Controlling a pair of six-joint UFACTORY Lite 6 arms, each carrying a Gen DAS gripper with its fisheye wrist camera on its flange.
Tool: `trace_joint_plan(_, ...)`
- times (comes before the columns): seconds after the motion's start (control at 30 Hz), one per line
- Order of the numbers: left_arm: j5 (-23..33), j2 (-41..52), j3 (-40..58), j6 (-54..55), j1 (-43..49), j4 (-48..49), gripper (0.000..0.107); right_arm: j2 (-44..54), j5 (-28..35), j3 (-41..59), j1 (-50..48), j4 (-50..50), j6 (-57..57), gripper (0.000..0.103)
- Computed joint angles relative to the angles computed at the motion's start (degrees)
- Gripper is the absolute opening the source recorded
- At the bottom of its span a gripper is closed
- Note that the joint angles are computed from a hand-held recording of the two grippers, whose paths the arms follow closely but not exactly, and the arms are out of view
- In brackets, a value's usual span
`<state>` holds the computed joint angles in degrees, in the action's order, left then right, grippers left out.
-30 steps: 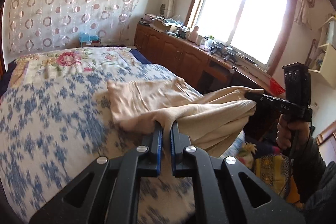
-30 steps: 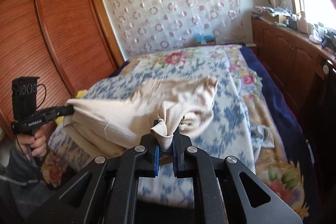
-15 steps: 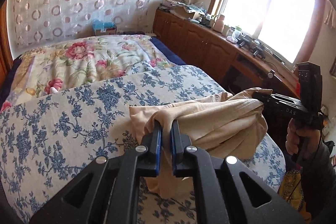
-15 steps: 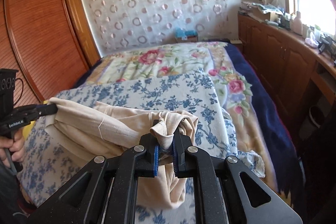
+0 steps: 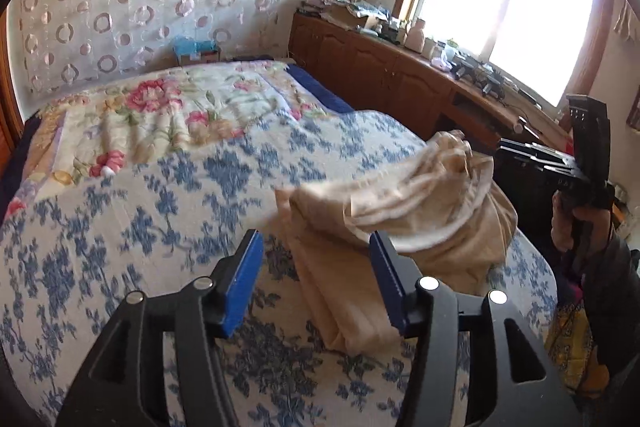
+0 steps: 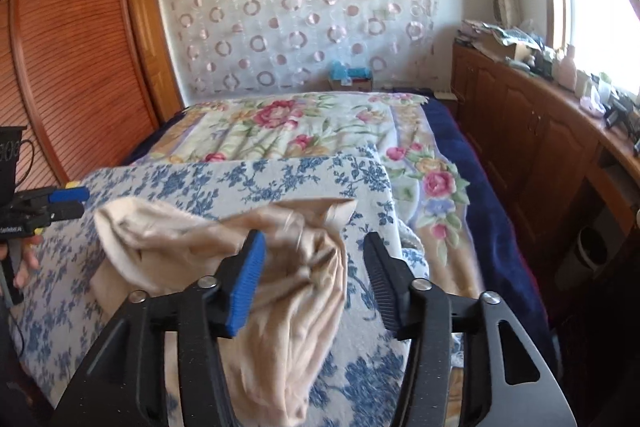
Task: Fold small clothes
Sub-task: 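Lift the shirt end with both grippers and fold it over onto itself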
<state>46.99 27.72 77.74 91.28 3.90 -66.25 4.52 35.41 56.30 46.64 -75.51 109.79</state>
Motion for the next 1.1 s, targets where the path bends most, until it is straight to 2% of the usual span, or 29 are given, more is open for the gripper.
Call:
trace_joint_plan(0.1,-0.62,0.64,-0.66,-0.47,-0.62,3.04,0.054,-0.43,-0.8,-1.74,0.46,1.01,-2.56,0.055)
trace_joint_plan(0.2,-2.23,2.58,-0.05,-1.43,-2.6,5.08,0.054,0.53,-5.19,-2.96,-1.32,0.3,-2.98,0.055)
trace_joint_plan(0.4,-4.62,6.62,4.92,-5.47,-8.35,7.75,0.054,6.25,-14.98,0.89,-7.64,-3.7,-2.46,0.052)
trace_joint_plan(0.43,-5.39,7.62,6.67,-6.86,-9.45,8.51,0.054,7.06,-16.46,1.76,-8.86,-4.41,-2.49,0.037)
trace_joint_plan(0.47,-5.83,8.61,8.26,-8.28,-10.11,9.2,0.054,7.64,-17.98,2.42,-10.17,-4.75,-2.87,0.014)
trace_joint_plan(0.5,-5.94,9.34,9.4,-9.2,-10.42,9.52,0.054,8.18,-18.88,3.15,-11.22,-5.91,-2.45,0.006)
trace_joint_plan(0.57,-7.62,11.09,12.4,-11.71,-11.38,10.02,0.054,7.28,-14.65,2.35,-10.27,-13.24,4.99,0.001)
trace_joint_plan(0.63,-8.56,12.5,14.83,-12.29,-11.52,8.76,0.054,6.95,-10.96,3.31,-9.77,-14.93,7.05,0.0)
trace_joint_plan(0.73,-8.91,14.52,18.27,-14.55,-11.15,8.32,0.054,9.22,-4.04,7.12,-9.68,-7.85,1.34,0.0)
trace_joint_plan(0.83,-9.19,16.08,20.68,-16.61,-10.68,9.54,0.054,13.53,-1.18,11.24,-12.17,0.61,-5.31,0.0)
trace_joint_plan(0.93,-9.14,15.67,19.75,-16.2,-9.93,9.39,0.054,14.78,-1.77,12.1,-12.91,3.81,-8.08,0.0)
trace_joint_plan(1.0,-9.3,15.25,18.93,-15.95,-9.64,8.99,0.054,13.9,-3.42,10.8,-13.32,4.35,-8.41,0.004)
trace_joint_plan(1.07,-8.96,14.68,17.82,-15.84,-9.31,8.73,0.054,13.39,-1.25,10.47,-12.21,6.07,-9.01,0.018)
trace_joint_plan(1.1,-8.87,13.84,16.35,-14.86,-9.06,8.02,0.054,11.5,-1.21,8.57,-11.24,5.13,-7.37,0.022)
